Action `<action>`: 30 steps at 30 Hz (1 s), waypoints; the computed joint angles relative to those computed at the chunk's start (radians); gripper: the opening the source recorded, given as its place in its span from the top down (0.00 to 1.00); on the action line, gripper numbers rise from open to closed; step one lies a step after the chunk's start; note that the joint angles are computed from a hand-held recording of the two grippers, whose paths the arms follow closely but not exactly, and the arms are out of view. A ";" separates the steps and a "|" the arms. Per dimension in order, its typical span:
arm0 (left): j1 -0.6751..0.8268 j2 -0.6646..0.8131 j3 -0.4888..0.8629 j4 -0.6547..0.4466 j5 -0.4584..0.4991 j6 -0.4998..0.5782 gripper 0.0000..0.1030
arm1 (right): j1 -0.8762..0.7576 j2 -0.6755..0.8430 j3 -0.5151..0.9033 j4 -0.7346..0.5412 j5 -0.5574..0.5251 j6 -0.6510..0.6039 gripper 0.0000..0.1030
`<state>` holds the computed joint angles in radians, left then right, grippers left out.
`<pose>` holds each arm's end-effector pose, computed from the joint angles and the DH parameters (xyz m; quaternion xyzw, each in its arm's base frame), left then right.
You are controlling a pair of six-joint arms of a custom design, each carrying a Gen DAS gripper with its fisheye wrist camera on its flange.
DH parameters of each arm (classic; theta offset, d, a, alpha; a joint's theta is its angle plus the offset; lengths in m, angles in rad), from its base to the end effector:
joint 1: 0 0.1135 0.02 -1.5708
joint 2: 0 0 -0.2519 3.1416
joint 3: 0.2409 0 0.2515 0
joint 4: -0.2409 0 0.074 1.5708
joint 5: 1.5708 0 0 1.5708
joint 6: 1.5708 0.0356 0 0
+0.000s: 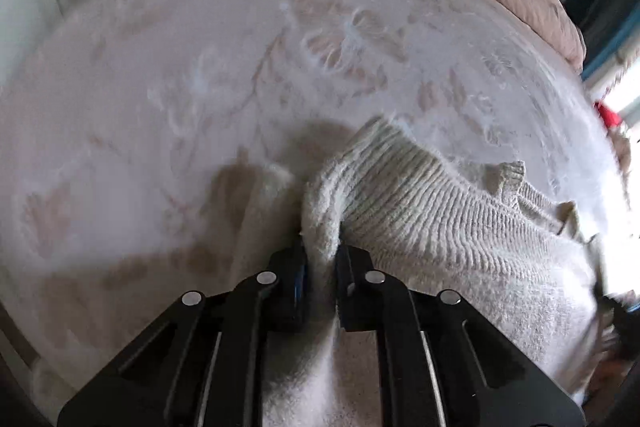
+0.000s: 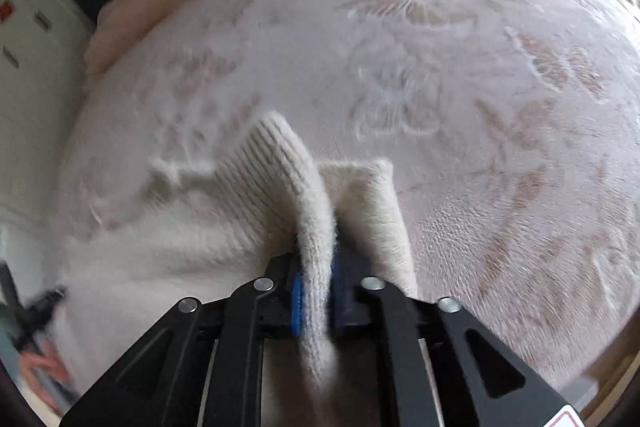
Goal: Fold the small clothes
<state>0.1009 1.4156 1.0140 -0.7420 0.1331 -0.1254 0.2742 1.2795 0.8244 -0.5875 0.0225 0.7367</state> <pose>0.2737 0.0230 0.2227 -0.0961 0.9705 -0.0676 0.2107 0.2396 0.0666 0.2067 0.2241 0.9389 0.1169 0.2336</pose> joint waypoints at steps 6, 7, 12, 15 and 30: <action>0.016 -0.281 0.017 -0.168 0.071 -0.065 0.77 | 0.283 -0.242 0.091 -0.186 0.197 0.114 0.76; 0.003 -0.309 0.009 -0.182 0.096 -0.075 0.76 | 0.359 -0.241 0.089 -0.179 0.198 0.147 0.77; -0.179 -0.400 -0.162 -0.210 0.059 -0.136 0.76 | 0.612 -0.020 0.044 -0.073 0.189 0.230 0.85; -0.270 -0.494 -0.264 -0.161 -0.041 -0.145 0.75 | 0.675 0.051 0.038 -0.066 0.239 0.278 0.85; -0.277 -0.576 -0.245 -0.285 -0.042 -0.171 0.75 | 0.793 0.127 0.234 -0.053 0.244 0.268 0.84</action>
